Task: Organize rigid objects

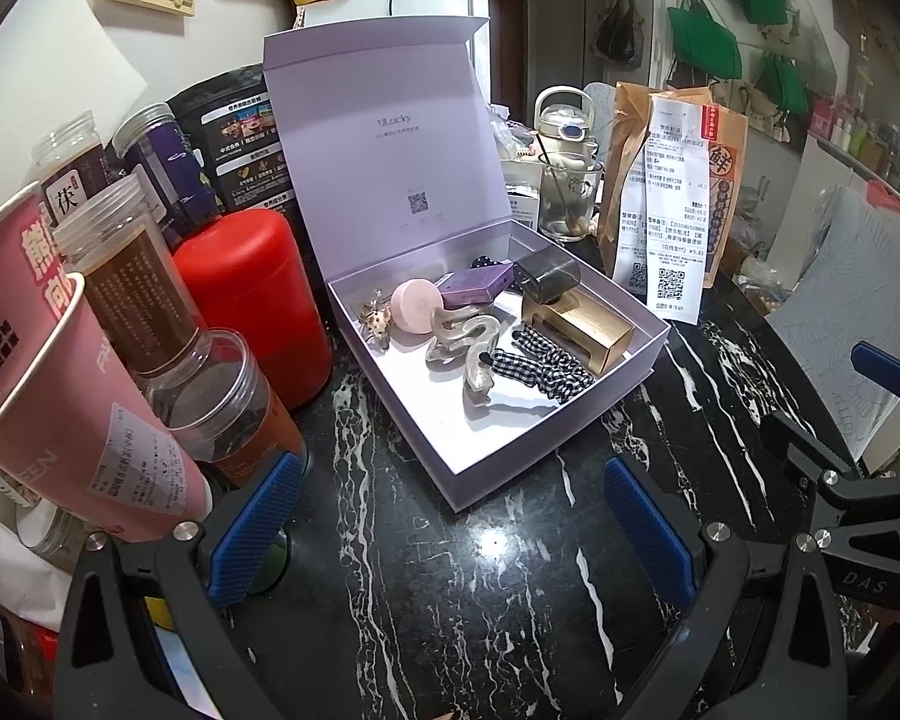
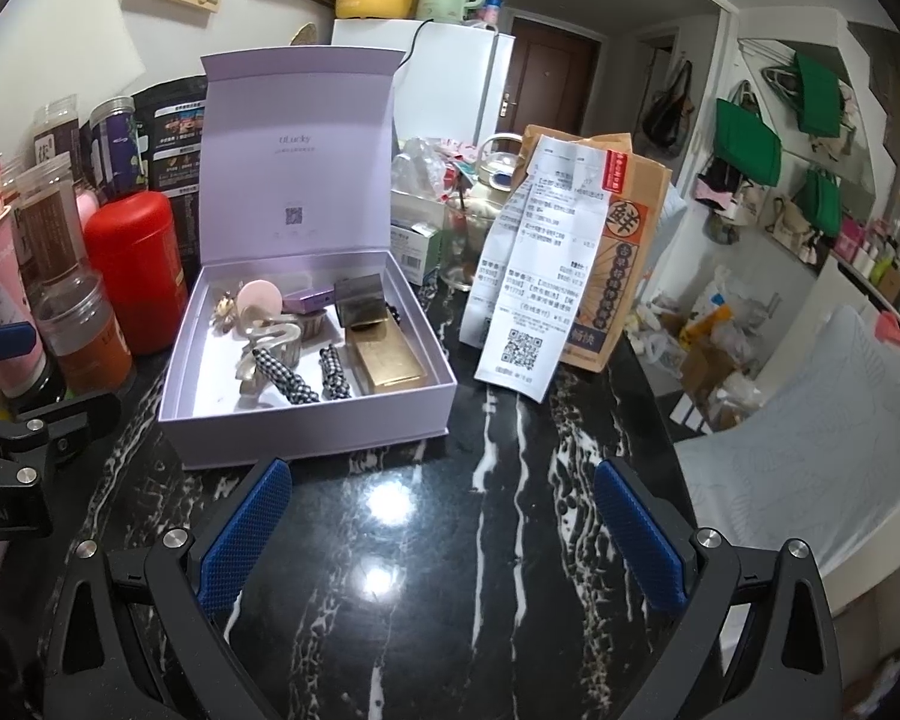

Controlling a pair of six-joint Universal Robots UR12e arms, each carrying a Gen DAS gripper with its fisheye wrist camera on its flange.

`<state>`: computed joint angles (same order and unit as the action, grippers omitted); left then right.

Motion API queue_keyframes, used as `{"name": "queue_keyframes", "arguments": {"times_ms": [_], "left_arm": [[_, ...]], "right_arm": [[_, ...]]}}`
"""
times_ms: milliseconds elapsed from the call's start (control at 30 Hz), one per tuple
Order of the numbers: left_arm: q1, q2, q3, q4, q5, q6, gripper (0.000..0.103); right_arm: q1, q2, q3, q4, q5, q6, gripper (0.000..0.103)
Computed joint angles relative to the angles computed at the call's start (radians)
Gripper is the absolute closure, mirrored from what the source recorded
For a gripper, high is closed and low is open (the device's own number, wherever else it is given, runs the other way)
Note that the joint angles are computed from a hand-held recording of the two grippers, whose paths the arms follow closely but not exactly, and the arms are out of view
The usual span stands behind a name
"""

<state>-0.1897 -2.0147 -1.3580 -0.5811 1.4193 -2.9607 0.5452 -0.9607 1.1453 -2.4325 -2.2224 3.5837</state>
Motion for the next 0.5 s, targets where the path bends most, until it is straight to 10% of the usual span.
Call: {"name": "queue_keyframes", "arguments": {"times_ms": [500], "left_arm": [[-0.001,0.0,-0.002,-0.008,0.005,0.014,0.0]], "right_arm": [[0.0,0.004,-0.004,0.009,0.001,-0.003,0.001]]}}
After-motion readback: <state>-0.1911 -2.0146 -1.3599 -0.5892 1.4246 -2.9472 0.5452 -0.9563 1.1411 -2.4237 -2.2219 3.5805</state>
